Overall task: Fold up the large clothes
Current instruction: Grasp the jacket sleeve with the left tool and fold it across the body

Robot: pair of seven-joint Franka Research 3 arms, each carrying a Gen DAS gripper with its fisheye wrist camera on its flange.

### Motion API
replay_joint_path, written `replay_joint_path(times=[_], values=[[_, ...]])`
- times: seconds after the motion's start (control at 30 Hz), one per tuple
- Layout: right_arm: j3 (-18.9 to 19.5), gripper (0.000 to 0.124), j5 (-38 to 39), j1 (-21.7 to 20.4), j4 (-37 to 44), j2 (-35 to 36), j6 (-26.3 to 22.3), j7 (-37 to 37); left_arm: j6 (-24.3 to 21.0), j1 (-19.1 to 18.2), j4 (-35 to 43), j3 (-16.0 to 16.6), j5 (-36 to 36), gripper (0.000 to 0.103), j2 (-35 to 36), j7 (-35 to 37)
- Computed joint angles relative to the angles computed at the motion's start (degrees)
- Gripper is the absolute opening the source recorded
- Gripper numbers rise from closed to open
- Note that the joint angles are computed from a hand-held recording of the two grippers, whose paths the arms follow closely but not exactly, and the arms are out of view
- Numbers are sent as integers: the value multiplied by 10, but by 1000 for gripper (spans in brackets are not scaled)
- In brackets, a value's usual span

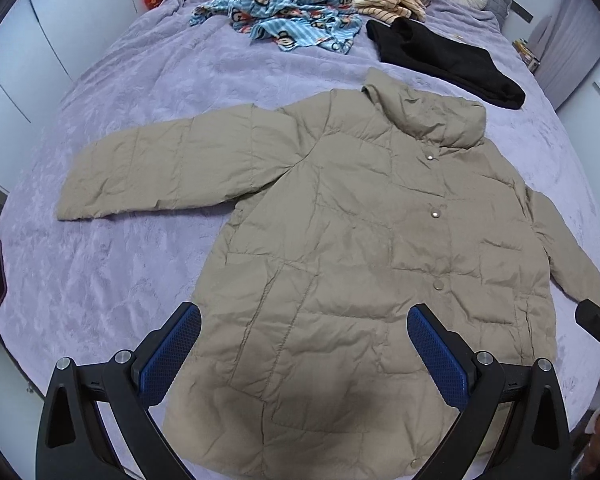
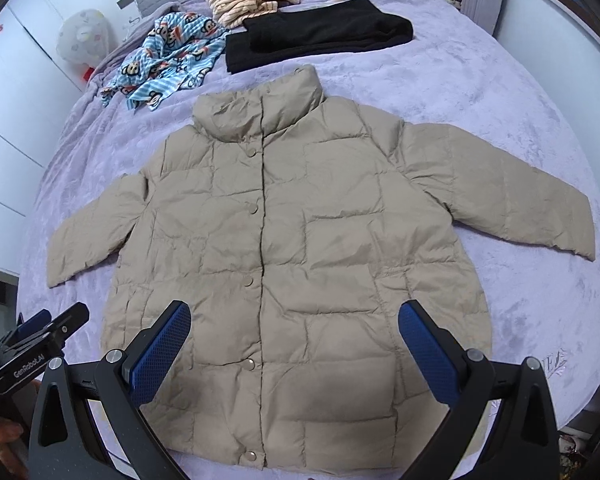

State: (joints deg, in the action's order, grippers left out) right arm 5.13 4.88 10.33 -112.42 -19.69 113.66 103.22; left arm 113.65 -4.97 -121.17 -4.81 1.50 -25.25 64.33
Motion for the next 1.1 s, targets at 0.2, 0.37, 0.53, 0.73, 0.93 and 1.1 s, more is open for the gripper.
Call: replay_joint_path(times=[0.2, 0.37, 0.53, 0.73, 0.93, 1.1], values=[[15, 103, 38, 34, -23, 17, 39, -13, 86, 34, -79, 69, -54, 103, -14, 63], [37, 103, 60, 70, -34, 58, 81, -4, 207, 80, -130, 126, -125, 103, 27, 122], [42, 103, 75, 101, -33, 103, 87, 20, 288, 88, -140, 192, -308, 103, 98, 241], [39, 103, 85, 121, -45, 128, 135, 22, 317, 117, -81, 205, -464, 103, 209, 347], [38, 103, 70, 128, -14, 170, 178, 44, 337, 159, 17, 172, -444, 63, 298, 315], [34, 103, 54, 137, 42, 220, 206, 54, 312, 202, 47, 142, -448, 12, 304, 324]])
